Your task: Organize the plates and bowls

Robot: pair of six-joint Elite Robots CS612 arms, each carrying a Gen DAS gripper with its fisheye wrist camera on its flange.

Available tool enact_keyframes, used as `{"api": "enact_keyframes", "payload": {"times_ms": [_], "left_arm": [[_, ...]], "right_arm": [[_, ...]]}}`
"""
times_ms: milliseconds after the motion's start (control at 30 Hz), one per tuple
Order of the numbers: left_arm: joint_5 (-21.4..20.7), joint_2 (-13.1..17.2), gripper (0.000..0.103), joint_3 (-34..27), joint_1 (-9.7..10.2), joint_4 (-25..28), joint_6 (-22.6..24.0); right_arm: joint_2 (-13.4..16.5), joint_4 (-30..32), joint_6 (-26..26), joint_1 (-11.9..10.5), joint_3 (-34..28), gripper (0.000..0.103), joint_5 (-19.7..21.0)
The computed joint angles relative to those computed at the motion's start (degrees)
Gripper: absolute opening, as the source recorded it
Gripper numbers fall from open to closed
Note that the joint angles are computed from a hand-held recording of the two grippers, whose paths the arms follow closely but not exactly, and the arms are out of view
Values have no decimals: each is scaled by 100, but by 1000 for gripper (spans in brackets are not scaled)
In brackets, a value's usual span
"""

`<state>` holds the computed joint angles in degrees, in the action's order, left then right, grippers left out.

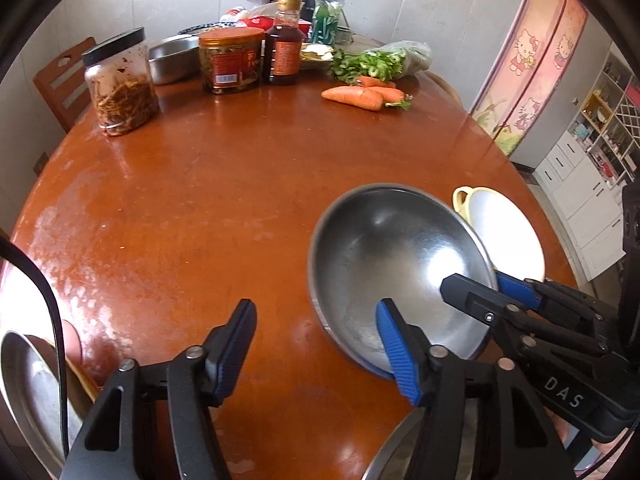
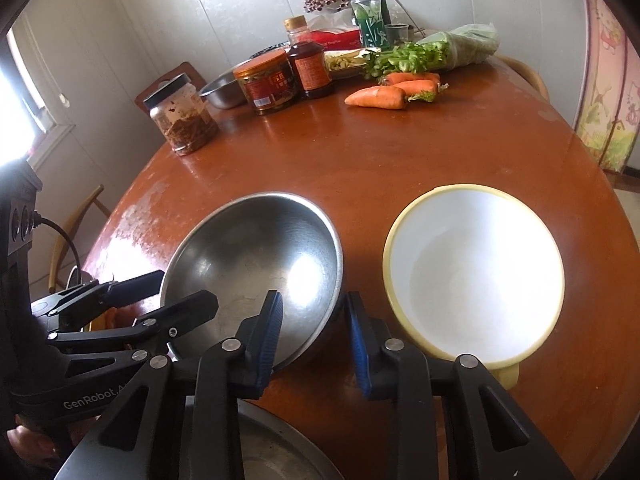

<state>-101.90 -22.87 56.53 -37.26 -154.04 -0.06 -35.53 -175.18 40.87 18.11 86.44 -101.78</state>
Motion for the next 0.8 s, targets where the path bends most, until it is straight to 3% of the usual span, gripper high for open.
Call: {"api": "enact_keyframes", "payload": {"times_ms": [167, 800], "left_arm": [[-60, -76, 49, 153, -36, -233, 124], [-9, -286, 49, 508, -26, -684, 42]], "right_arm": [[0, -20, -51, 11, -7, 29, 22], [-62, -106, -228, 108, 2, 27, -157]]}}
